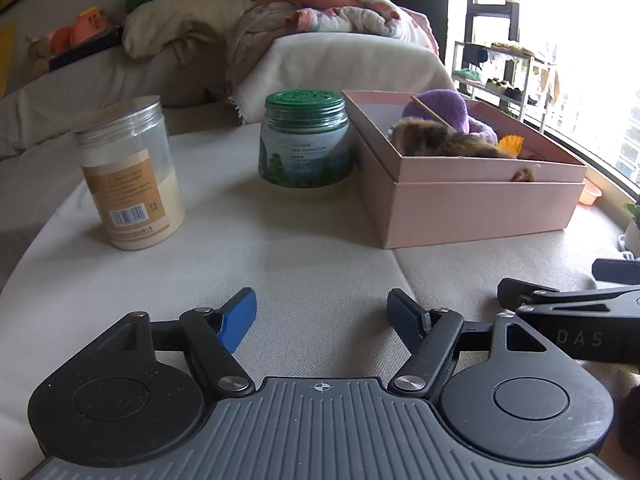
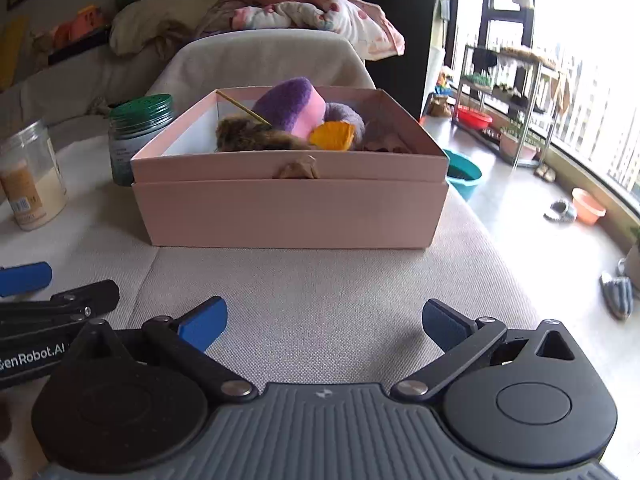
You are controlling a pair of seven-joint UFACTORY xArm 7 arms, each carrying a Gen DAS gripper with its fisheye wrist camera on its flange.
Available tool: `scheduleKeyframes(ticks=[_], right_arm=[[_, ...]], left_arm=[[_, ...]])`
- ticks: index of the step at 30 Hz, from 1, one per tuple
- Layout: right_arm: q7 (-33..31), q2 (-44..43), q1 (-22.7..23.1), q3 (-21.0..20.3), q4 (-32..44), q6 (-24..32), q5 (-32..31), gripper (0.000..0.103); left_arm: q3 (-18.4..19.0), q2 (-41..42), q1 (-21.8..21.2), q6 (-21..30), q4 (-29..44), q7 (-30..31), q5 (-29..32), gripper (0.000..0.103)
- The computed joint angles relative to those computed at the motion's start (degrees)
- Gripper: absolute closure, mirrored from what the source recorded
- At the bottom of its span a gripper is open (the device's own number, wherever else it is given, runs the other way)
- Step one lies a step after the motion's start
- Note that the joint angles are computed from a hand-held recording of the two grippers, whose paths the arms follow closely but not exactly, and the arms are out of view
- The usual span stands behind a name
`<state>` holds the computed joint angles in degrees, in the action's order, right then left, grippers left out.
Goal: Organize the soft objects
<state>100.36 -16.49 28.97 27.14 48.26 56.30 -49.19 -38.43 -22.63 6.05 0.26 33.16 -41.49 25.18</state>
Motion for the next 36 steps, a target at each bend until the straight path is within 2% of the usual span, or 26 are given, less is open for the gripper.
scheduleKeyframes(ticks=[36], right_arm=[[0.79,0.15,0.07,-0.14,-0.07,-0.49,-0.25,0.000]], left_arm=[[0.23,-0.01,-0.22,0.03,-0.03,-0.09,0.13,0.026]])
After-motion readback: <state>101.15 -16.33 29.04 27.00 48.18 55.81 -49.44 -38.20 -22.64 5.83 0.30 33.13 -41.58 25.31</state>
